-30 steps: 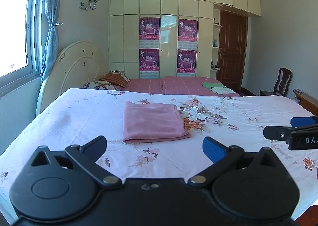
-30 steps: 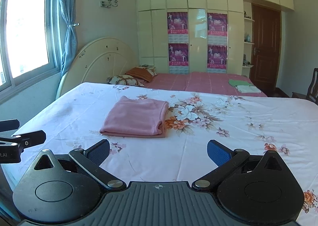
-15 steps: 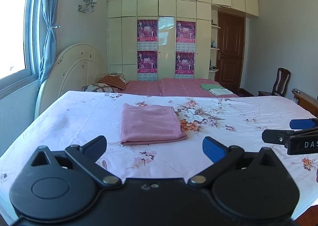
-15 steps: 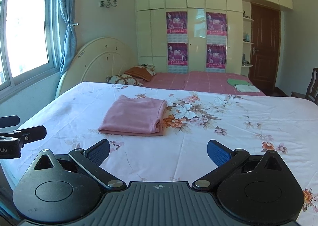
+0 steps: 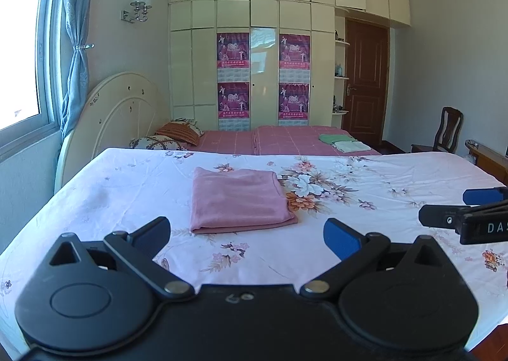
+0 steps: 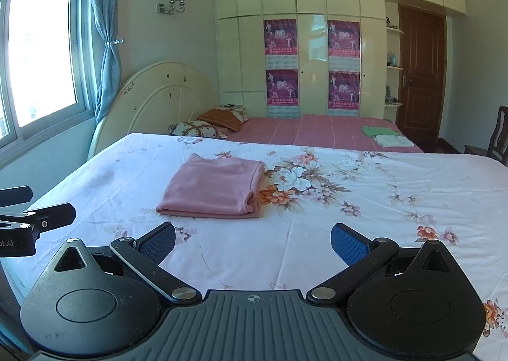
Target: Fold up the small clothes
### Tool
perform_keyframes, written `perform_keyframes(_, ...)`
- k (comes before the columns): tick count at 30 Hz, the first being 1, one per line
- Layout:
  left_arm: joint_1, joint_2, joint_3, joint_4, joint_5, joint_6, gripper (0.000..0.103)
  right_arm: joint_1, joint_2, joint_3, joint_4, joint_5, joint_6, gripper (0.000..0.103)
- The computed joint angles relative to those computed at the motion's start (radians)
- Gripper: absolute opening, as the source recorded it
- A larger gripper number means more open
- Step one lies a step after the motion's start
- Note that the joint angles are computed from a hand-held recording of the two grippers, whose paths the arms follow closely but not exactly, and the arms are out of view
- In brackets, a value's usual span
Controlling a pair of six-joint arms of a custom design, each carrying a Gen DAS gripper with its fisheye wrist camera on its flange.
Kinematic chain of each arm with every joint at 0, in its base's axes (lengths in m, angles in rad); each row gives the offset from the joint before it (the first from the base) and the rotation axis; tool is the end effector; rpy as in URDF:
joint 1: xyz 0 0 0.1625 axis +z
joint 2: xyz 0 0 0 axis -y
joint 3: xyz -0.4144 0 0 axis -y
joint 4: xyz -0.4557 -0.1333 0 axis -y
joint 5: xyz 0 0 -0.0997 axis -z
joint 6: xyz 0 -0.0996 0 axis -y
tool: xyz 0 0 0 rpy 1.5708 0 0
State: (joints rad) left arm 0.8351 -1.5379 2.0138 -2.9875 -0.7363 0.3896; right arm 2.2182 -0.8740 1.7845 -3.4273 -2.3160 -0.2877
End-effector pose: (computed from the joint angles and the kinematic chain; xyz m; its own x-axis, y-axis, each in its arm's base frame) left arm -0.2031 -0.5330 0.4091 -0.6821 0.1722 -0.7107 0.7075 0.4014 -0.5817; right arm 0.4524 -0.4893 0.1584 -0.7801 -0.1367 0.6105 -0.5988 0.4461 -0.6652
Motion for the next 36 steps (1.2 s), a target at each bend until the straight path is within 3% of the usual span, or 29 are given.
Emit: perform_keyframes(36, 0.05, 0.051, -0.049, -0.06, -0.054, 0.04, 0.102, -0.025, 0.037, -0.056, 0.035, 0.033, -0.023, 0.103)
